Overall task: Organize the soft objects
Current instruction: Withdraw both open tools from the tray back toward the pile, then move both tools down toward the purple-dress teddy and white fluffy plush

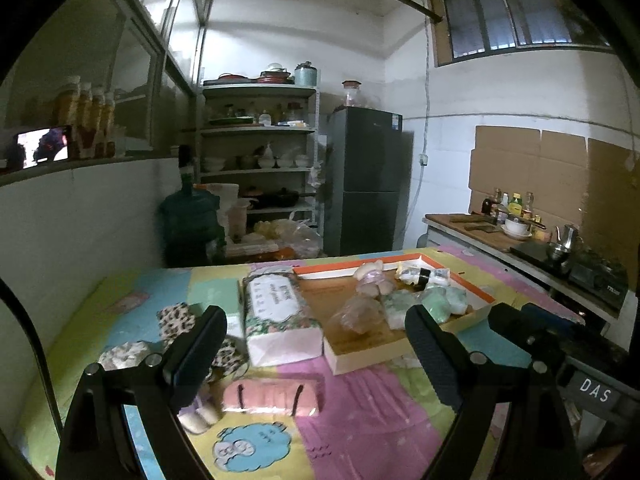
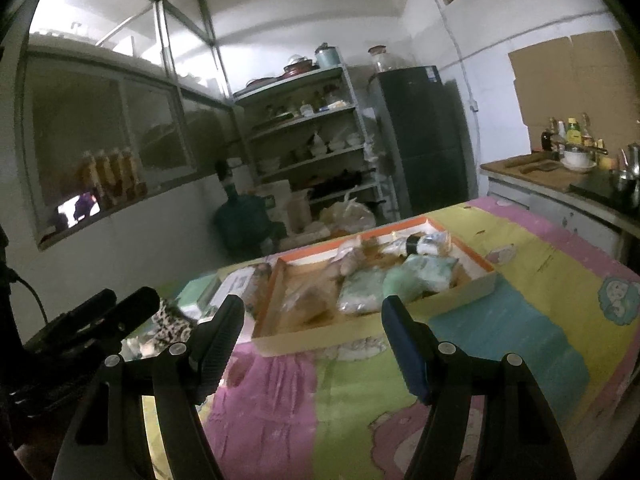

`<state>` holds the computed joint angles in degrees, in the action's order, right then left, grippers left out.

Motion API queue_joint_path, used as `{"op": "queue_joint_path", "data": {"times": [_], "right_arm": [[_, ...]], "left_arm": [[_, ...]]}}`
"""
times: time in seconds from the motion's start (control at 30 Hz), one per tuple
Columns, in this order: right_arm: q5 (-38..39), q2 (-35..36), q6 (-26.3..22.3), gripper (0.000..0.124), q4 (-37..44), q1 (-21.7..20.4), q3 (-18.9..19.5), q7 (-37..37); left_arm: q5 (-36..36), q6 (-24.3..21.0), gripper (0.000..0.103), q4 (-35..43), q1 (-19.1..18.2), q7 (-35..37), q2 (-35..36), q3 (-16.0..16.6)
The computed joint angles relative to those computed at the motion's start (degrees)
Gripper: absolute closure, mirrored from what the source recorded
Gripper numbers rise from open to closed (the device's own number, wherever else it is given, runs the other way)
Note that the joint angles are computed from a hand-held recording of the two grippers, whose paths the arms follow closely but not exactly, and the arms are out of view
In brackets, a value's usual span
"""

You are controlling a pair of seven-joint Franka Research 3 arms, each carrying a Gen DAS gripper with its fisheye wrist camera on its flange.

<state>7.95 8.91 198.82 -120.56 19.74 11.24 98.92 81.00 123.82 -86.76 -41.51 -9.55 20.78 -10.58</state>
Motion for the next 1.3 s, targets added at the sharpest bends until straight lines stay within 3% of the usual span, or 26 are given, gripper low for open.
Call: {"op": "queue_joint_path", "data": {"times": [0.1, 0.23, 1.1, 1.3], "right_arm": [[2.7, -0.4, 0.1, 0.051, -0.2, 2.7, -1.3, -3.3], [0.1, -0.9, -0.1, 0.051, -1.0, 1.2, 0.6, -1.8], [-4.8, -0.3, -2.8, 0.051, -0.8, 3.7, 3.7, -2.1], [-0.7, 1.0, -5.0, 0.051, 0.7, 7.9, 1.5, -6.5]], "left_arm": [[0.3, -0.9, 0.012, -2.5, -0.1, -1.3, -1.8, -0.3], [0.7, -2.4, 0.012, -5.3, 0.3, -3.2, -3.7, -1.4], [-1.7, -8.4, 0.012, -23.7, 6.2, -14.8, -16.2, -8.6], [-3.7, -9.3, 0.012, -28.6, 7.9, -18.0, -19.6, -9.8]]}}
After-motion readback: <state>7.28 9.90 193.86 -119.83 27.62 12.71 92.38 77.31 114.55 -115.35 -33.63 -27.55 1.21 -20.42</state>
